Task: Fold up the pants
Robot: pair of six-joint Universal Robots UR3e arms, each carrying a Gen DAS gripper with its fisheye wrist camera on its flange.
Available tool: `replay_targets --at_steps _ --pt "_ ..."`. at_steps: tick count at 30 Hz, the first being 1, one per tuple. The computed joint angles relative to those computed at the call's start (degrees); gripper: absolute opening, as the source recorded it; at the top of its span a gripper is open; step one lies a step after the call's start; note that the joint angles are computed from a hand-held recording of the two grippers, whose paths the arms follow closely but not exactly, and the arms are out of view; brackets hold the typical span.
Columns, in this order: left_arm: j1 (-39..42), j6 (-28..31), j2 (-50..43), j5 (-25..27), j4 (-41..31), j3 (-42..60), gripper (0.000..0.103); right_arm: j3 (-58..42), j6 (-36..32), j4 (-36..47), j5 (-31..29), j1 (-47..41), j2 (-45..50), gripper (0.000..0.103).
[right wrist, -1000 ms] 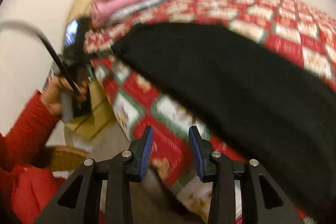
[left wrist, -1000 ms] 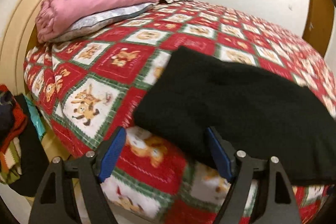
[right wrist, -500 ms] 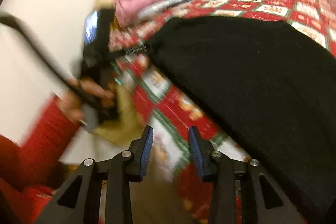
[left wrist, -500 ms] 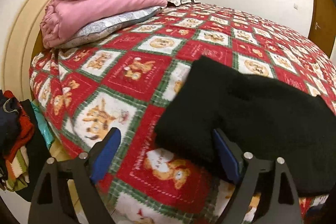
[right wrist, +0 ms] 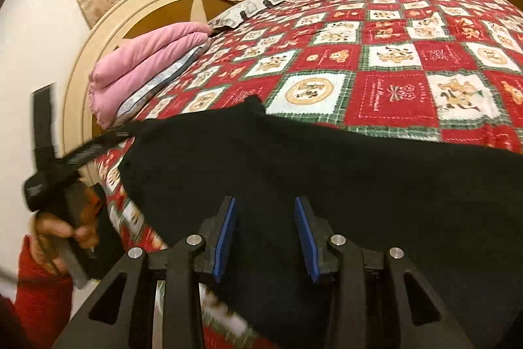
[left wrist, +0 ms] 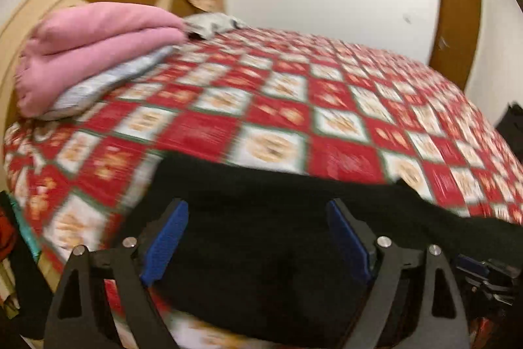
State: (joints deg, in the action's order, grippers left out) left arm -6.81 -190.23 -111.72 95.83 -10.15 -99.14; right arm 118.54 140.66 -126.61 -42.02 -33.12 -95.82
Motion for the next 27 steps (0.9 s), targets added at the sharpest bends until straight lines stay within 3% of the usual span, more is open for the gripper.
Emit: replay_targets --at_steps 3,8,10,14,16,18,20,21,23,26,27 --pt "-3.4 -0.9 -2.6 1.2 -2.2 2.8 0.089 -1.2 -9.1 15.6 4.6 -8.6 -7.5 0.039" --pt "-4.7 -1.8 -4.0 2.6 -4.4 2.2 0.09 1.2 -15.2 21.4 7.6 -30.0 -17.1 0.04" --pt "-3.9 -2.6 -3.3 1.4 -0.6 -1.0 0.094 -0.8 -17.5 26.3 6.9 -40.4 -16.2 0.04" --pt "-4.3 -2.7 -2.9 2.3 -2.6 -0.5 0.094 -9.4 -15.3 31.1 2.9 -51.4 -8.3 0.04" --pt "-4.4 -4.3 -2.0 2.0 -5.1 0.0 0.094 -17.4 -18.4 42.9 7.1 -60.5 -2.9 0.04" --pt "-4.5 -5.1 -1.1 1.0 -5.9 -0.5 0.094 -22.4 -16.3 46.4 11.8 -67.5 0.7 0.04" --pt "-5.0 -5.6 -0.2 0.4 -5.5 -1.6 0.094 -24.7 -13.6 44.1 15.2 -71.2 2.9 0.054" --pt "-5.3 -5.8 0.0 0.4 -5.3 -2.0 0.094 -23.7 -10.7 38.1 16.2 -72.7 3.2 0.061" --pt "-6.0 -5.7 0.0 0.7 -5.5 -2.2 0.094 -22.7 -7.9 28.9 15.2 -73.0 4.7 0.062" --pt "-7.0 -5.2 0.2 1.6 -6.0 -2.5 0.094 -23.5 -6.8 25.8 11.1 -71.6 8.4 0.062" --pt "-7.1 -5.0 0.4 1.8 -5.5 -3.0 0.094 -20.9 -7.5 24.7 12.9 -72.5 7.7 0.062"
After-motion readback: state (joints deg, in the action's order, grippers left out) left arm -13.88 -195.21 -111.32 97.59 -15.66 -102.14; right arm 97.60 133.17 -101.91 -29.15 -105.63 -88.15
